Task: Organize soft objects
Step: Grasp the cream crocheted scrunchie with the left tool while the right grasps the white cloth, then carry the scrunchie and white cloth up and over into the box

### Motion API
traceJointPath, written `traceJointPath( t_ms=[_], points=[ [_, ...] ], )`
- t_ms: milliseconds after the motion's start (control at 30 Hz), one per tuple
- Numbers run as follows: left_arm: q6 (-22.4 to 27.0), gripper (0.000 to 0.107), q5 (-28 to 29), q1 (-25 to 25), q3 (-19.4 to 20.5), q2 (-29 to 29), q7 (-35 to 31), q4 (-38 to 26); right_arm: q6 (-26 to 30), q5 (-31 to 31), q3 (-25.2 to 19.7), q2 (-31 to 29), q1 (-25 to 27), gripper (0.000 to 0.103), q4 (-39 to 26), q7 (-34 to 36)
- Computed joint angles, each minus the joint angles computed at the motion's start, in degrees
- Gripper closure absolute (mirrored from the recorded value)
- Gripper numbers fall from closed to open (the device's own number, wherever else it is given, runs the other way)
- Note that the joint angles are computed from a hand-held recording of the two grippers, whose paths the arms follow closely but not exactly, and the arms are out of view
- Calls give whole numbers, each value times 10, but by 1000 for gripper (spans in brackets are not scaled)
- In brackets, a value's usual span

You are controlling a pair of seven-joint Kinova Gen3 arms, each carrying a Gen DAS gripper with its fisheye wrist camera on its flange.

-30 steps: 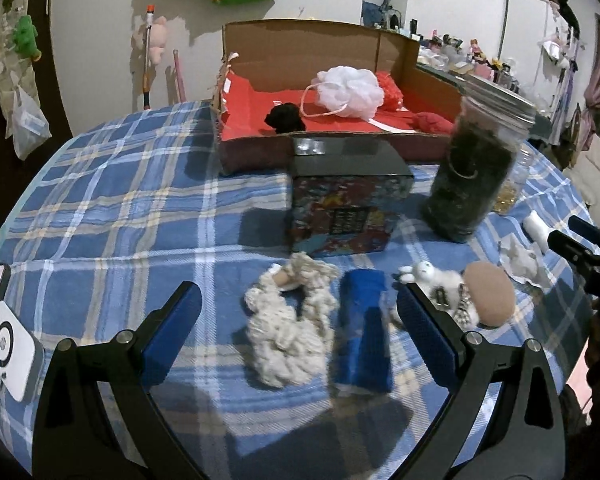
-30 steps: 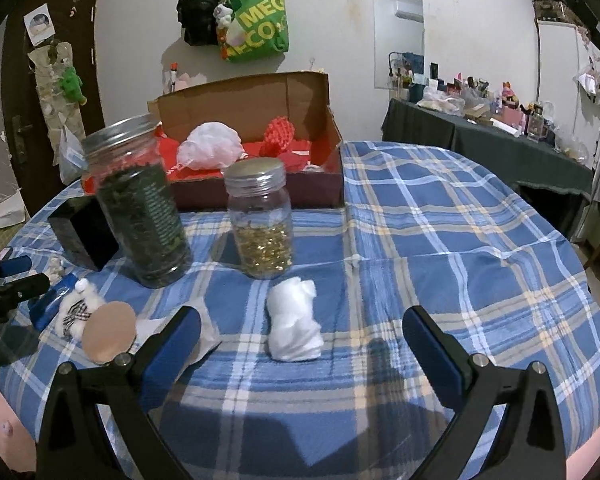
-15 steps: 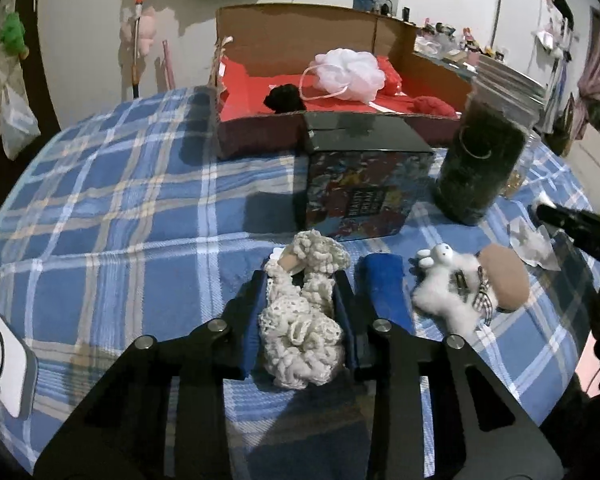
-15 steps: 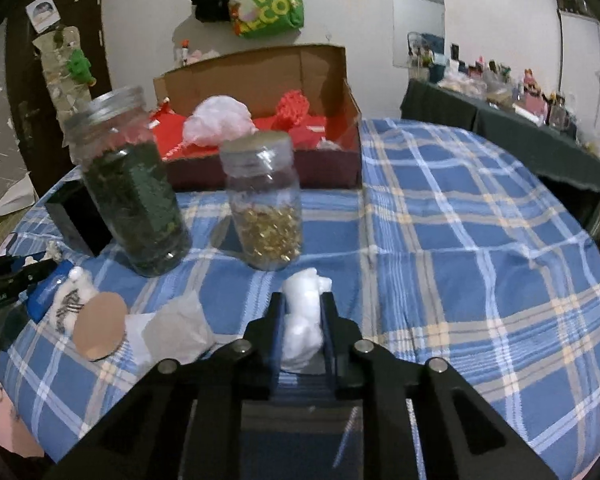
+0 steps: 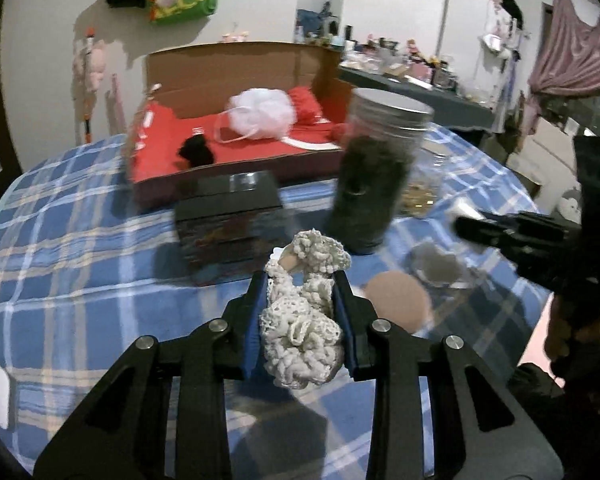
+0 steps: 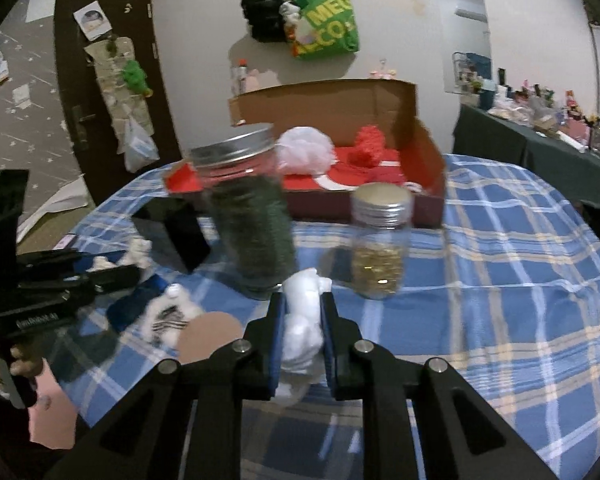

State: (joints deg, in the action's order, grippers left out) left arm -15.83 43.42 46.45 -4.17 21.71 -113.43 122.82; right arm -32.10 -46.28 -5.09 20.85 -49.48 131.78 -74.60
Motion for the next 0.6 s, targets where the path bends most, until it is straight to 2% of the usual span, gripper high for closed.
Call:
traceJointPath(
  t_ms=[67,167,600],
  points=[
    [6,78,-21,-13,18,5,11,-10,1,12,-6,3,2,84,-4,-5],
    [15,78,-44,-13,23,11,26,-20,3,24,-8,9,0,84,-9,-9],
    [35,78,-100,3,-9,17,92,-27,5,34,-1,7,-2,84,-5,-24]
  ],
)
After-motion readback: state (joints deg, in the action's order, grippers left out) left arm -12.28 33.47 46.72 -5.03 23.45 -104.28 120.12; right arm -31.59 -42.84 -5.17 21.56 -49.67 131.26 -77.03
